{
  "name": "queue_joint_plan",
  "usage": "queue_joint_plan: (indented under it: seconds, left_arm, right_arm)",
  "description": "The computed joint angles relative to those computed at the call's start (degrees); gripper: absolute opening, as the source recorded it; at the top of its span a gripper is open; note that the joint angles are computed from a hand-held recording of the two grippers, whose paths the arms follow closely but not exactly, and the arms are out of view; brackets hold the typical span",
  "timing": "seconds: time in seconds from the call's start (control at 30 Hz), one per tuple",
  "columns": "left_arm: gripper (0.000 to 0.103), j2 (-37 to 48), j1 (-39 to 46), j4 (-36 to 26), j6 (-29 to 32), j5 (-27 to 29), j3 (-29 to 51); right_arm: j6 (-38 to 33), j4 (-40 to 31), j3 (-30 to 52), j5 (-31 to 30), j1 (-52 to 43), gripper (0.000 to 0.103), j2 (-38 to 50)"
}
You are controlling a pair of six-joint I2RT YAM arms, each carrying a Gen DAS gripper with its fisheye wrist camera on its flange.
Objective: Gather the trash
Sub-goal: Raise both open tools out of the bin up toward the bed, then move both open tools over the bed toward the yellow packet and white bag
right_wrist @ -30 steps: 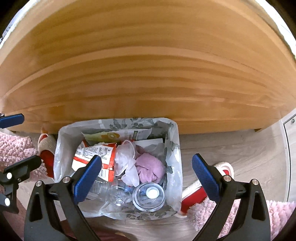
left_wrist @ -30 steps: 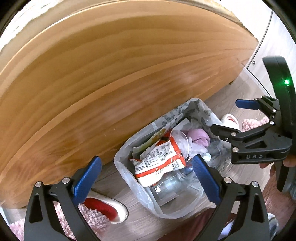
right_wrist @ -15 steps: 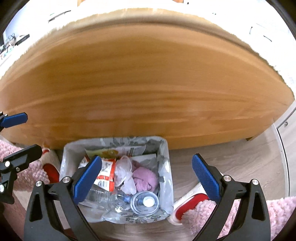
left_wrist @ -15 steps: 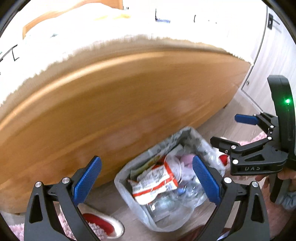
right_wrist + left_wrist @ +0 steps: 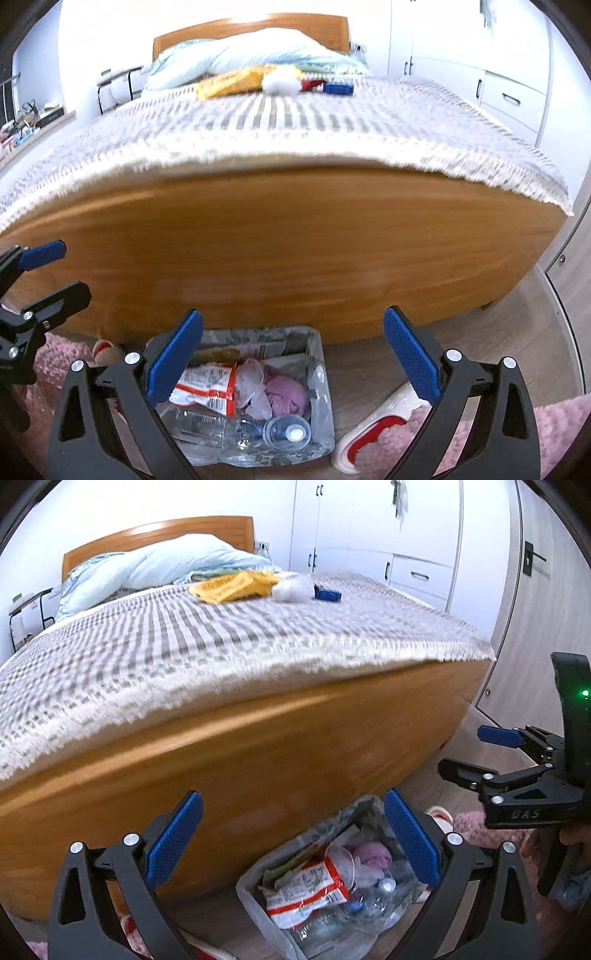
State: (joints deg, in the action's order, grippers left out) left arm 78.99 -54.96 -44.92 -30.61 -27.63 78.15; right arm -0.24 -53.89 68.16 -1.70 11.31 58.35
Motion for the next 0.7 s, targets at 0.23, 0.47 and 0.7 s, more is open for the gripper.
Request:
queue_joint_plan:
  seconds: [0.23,0.47,0.7]
  left_arm:
    - [0.095,-1.3,1.5,2.1,2.6,-1.4,1.1]
    - [0.095,-2.2,4.3,3.5,5.4,-2.2,3.0]
    - [0.095,-2.7,8.5,5.7,8.6,-2.6,4.7]
  right_arm:
    - [-0.8,1.3,4.7,-1.4,-4.2,0.094,1.1]
    - [-1.6,3.9,10.2,-3.0,-9.3,0.094,3.4]
    - [-1.4,8.0,14.7,-3.4,-12.9,0.094,7.0]
